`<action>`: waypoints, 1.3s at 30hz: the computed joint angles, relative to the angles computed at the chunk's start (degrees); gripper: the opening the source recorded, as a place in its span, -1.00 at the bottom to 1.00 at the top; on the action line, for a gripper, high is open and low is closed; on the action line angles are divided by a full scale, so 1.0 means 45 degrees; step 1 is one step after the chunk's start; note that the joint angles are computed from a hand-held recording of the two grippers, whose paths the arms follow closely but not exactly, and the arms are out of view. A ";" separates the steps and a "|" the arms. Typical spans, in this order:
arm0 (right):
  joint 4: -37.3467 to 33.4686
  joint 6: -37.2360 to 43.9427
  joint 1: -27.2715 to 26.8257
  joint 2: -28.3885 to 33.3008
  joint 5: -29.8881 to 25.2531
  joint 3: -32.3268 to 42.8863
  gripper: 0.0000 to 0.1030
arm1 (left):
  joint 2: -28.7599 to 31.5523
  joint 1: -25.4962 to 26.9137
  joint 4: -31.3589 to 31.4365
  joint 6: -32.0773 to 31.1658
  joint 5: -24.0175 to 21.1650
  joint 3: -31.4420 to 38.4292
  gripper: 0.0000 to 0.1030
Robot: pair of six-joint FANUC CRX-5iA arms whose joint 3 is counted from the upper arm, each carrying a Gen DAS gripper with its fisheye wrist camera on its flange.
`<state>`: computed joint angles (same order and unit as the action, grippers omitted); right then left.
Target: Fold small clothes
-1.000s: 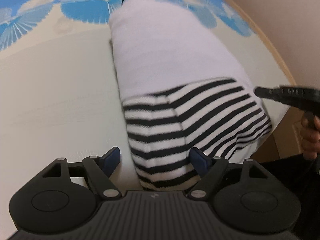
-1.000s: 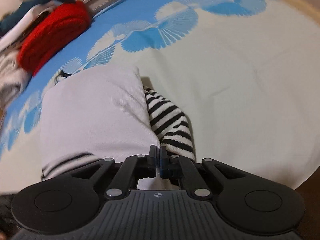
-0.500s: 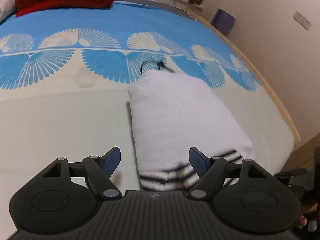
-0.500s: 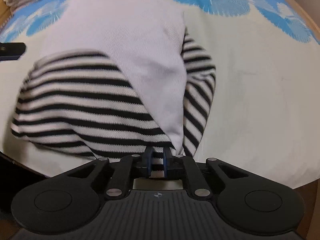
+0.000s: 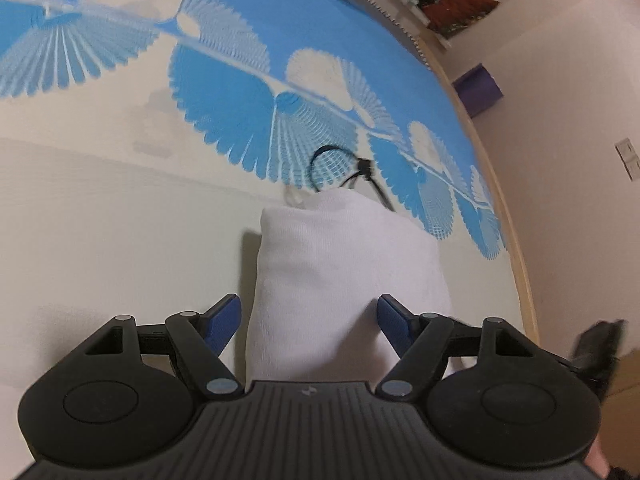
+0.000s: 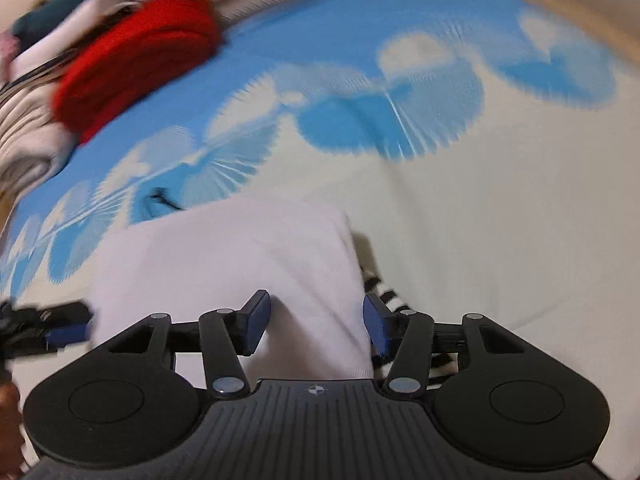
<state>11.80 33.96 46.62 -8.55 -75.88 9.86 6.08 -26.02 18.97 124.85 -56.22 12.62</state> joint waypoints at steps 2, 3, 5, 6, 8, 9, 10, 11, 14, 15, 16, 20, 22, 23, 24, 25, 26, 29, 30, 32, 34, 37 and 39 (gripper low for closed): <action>-0.1275 -0.0669 -0.0737 0.0137 0.0254 0.0026 -0.04 | 0.0158 0.0235 0.0832 -0.0122 0.0241 -0.0462 0.54; -0.1270 -0.1110 -0.0711 -0.0001 0.0467 -0.0179 -0.17 | 0.0216 0.0357 0.1350 -0.0269 0.0420 -0.0776 0.55; -0.0814 -0.1221 -0.0684 0.0011 0.0789 -0.0421 -0.89 | 0.0248 0.0525 0.2339 -0.0688 0.0973 -0.1440 0.54; -0.0465 -0.1379 -0.0616 0.0014 0.0887 -0.0544 -0.90 | 0.0238 0.0589 0.2921 -0.0989 0.1327 -0.1830 0.51; -0.0109 -0.1539 -0.0585 0.0118 0.0864 -0.0625 -0.92 | 0.0244 0.0649 0.3932 -0.1700 0.1861 -0.2405 0.09; 0.0139 -0.1642 -0.0482 0.0158 0.0791 -0.0672 -0.92 | 0.0287 0.0644 0.4019 -0.2081 0.1961 -0.2416 -0.05; 0.0353 -0.1668 -0.0405 0.0175 0.0776 -0.0731 -0.92 | 0.0339 0.0630 0.3792 -0.2255 0.1982 -0.2254 -0.18; 0.0637 -0.1697 -0.0267 0.0137 0.0742 -0.0821 -0.92 | 0.0354 0.0601 0.3481 -0.2116 0.2074 -0.2102 -0.20; 0.1085 -0.1552 -0.0016 0.0004 0.0613 -0.0867 -0.87 | 0.0272 0.0580 0.3106 -0.1047 0.2027 -0.2035 0.00; 0.1178 -0.1499 0.0068 -0.0023 0.0386 -0.0760 -0.84 | 0.0247 0.0623 0.2991 -0.0717 0.1857 -0.1951 0.07; 0.1301 -0.1459 0.0204 -0.0041 0.0029 -0.0628 -0.79 | 0.0199 0.0692 0.2909 -0.0446 0.1687 -0.1885 0.21; 0.0969 -0.0326 0.0749 -0.0667 -0.0784 -0.0245 0.00 | -0.0057 0.0990 0.3902 -0.1878 0.0904 -0.2100 0.61; 0.0283 0.0624 0.0950 -0.0886 -0.1530 0.0100 0.30 | 0.0020 0.1032 0.4014 -0.2582 0.0300 -0.1982 0.62; -0.0074 0.1001 0.1029 -0.0921 -0.2068 0.0263 0.33 | 0.0061 0.1023 0.4107 -0.2833 0.0089 -0.2028 0.63; -0.0355 0.1195 0.1069 -0.0968 -0.2462 0.0323 0.33 | 0.0067 0.1003 0.4322 -0.3050 0.0047 -0.2204 0.64; -0.0671 0.1298 0.1064 -0.0947 -0.2981 0.0425 0.33 | 0.0058 0.0984 0.4610 -0.3218 0.0145 -0.2431 0.65; -0.0921 0.1271 0.1009 -0.0897 -0.3460 0.0478 0.33 | 0.0024 0.0952 0.4873 -0.3332 0.0298 -0.2666 0.66; -0.1773 0.0668 0.0426 -0.0823 -0.4117 0.0488 0.32 | 0.0070 0.0781 0.5638 -0.3451 0.0874 -0.3159 0.65; -0.2160 0.0446 0.0142 -0.0836 -0.4005 0.0499 0.32 | 0.0185 0.0666 0.5708 -0.3336 0.0979 -0.3128 0.66; -0.2539 0.0213 -0.0139 -0.0786 -0.3808 0.0488 0.17 | 0.0475 0.0478 0.5034 -0.3099 0.0846 -0.2553 0.66; -0.2546 0.0248 -0.0091 -0.0669 -0.3565 0.0512 -0.27 | 0.0576 0.0415 0.4587 -0.3055 0.0804 -0.2230 0.45; -0.2606 0.0205 -0.0076 -0.0362 -0.3230 0.0795 -0.76 | 0.0475 0.0612 0.4801 -0.3400 0.0828 -0.2268 -0.03; -0.2069 0.0358 0.0175 -0.0030 -0.3088 0.1008 -0.79 | 0.0236 0.0700 0.4132 -0.3459 0.1139 -0.1981 -0.05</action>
